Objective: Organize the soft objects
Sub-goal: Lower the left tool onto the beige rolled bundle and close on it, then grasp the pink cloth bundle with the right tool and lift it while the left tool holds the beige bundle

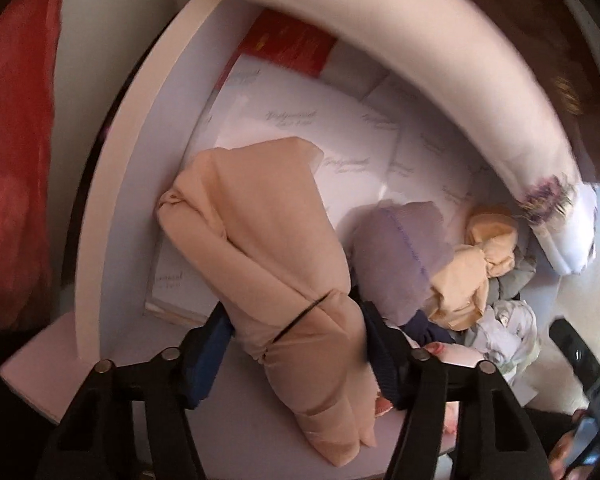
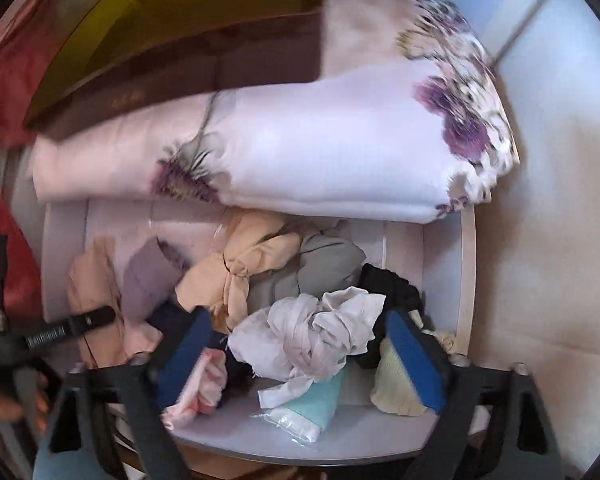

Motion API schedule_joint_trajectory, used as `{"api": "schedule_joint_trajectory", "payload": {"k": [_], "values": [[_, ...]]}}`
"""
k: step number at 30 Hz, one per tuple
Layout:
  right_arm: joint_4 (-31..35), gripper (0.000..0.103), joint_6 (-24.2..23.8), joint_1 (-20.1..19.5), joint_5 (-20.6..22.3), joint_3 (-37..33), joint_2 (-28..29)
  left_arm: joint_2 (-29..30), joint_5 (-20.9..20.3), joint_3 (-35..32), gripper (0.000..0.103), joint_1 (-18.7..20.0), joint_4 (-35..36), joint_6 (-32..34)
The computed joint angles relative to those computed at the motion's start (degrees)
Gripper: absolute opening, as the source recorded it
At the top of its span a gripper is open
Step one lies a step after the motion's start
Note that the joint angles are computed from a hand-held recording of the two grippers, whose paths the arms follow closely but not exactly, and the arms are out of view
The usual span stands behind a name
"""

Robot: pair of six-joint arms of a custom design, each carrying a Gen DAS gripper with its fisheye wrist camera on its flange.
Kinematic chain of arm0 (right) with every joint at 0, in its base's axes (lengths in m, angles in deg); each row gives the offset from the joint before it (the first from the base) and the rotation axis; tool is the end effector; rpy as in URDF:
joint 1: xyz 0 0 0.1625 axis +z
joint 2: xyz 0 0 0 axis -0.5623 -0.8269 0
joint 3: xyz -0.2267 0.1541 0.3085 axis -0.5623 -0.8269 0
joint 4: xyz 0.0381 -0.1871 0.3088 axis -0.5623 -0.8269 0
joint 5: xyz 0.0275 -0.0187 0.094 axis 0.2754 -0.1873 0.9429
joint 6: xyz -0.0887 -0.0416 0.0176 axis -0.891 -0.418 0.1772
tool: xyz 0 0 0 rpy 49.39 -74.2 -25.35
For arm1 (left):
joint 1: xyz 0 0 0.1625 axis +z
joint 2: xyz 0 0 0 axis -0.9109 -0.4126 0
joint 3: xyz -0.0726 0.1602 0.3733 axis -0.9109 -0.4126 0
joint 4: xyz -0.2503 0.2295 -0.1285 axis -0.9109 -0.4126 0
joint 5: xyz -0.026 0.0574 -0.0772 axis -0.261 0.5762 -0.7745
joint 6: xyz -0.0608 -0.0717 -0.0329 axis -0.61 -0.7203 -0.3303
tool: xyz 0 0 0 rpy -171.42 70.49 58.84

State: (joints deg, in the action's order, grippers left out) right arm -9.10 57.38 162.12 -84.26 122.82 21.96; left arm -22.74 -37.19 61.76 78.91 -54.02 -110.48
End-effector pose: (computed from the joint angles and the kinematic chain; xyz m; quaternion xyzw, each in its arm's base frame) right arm 0.5061 -0.5050 0.0487 0.5599 -0.7670 -0.2011 0.2406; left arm -0.1619 -0.2125 0.1447 -0.6329 0.6910 -0.3111 0.1588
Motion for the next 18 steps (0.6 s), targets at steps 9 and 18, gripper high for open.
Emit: {"api": "schedule_joint_trajectory", "payload": {"k": [9,18], "values": [[2.66,0.06,-6.14,-0.29,1.38,4.16,-0.68,7.52,-0.73,-13.36,0.054,5.48,17.5,16.77],[7.39,0.06,-18.58,2.06,3.43,10.58,-3.16,6.93,-3.46,-8.16,0.053,5.47,8.32,15.3]]}}
